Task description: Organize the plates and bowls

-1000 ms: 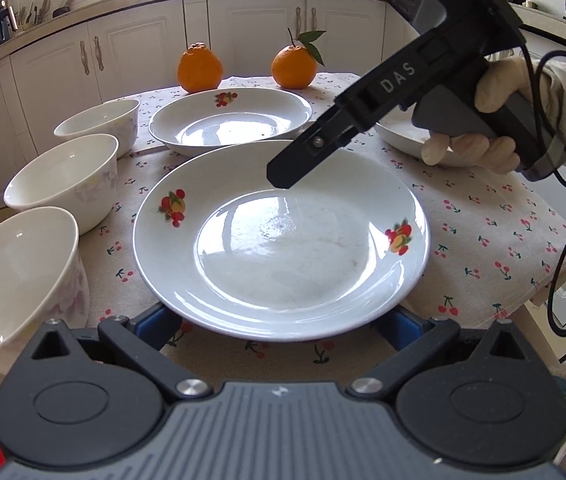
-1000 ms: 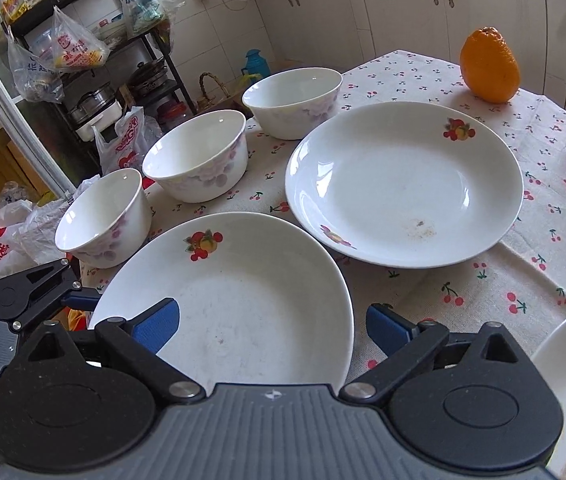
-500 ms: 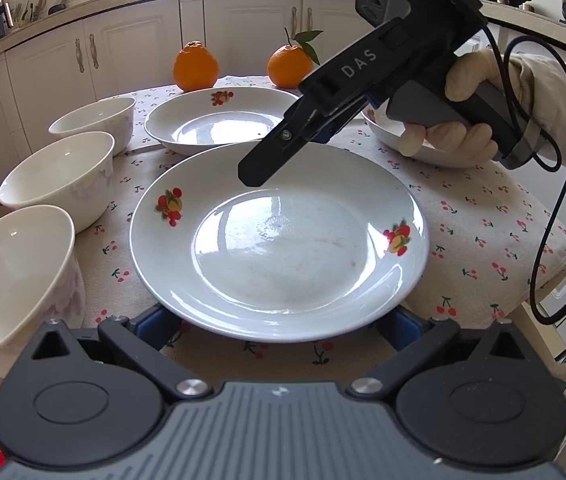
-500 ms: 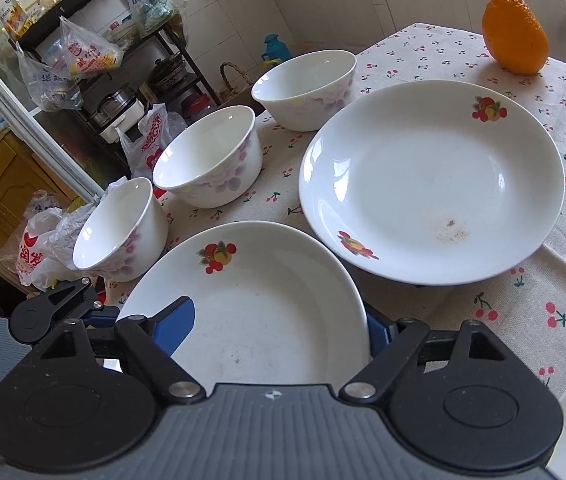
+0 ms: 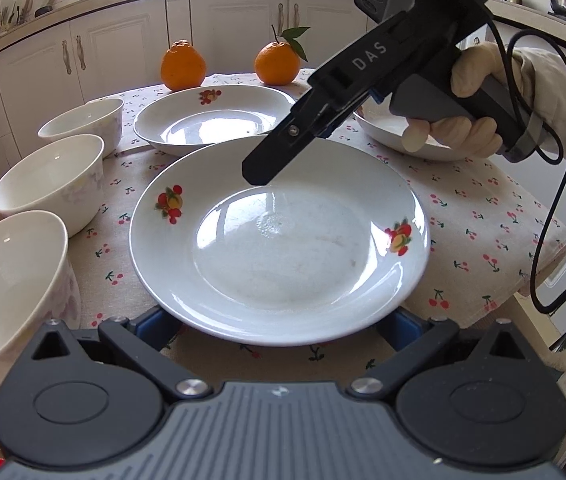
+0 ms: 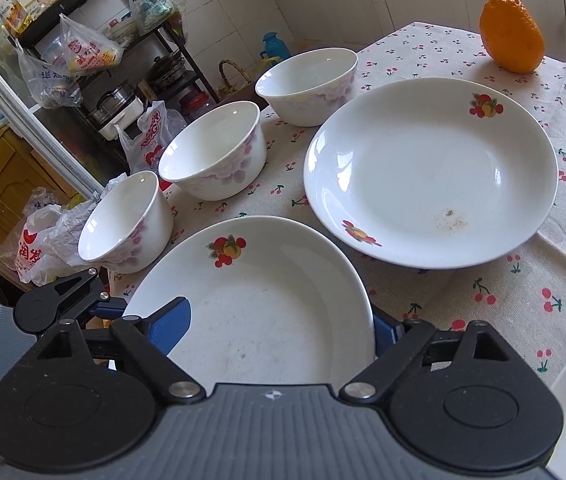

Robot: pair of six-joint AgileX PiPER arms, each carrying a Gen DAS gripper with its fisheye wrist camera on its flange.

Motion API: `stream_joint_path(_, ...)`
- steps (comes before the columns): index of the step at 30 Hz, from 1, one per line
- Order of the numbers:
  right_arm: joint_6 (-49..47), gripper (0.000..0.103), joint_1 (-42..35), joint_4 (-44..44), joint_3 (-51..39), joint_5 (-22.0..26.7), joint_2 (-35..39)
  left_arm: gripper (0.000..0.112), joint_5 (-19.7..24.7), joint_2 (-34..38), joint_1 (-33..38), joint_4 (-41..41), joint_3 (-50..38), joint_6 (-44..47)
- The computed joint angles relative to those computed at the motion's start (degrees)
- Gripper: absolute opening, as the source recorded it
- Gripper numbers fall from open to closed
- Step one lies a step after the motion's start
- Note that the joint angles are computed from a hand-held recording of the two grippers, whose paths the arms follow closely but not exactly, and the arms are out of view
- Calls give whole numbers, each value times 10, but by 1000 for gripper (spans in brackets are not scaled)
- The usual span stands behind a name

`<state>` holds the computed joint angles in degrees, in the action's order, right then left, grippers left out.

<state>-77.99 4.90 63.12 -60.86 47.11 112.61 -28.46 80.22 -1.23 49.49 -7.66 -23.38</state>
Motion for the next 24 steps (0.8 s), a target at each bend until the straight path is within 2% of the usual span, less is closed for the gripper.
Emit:
stream_joint_path(5, -7, 93, -6, 5, 14, -2, -17, 102, 20, -19, -7, 41, -9, -37)
stream_joint_path(14, -23, 93, -29, 18, 47, -9, -50, 102, 54, -52, -29, 173, -42, -175)
stream_joint_path(24, -27, 93, -81, 11, 75, -10, -99, 102, 63, -35, -77, 256, -100, -263)
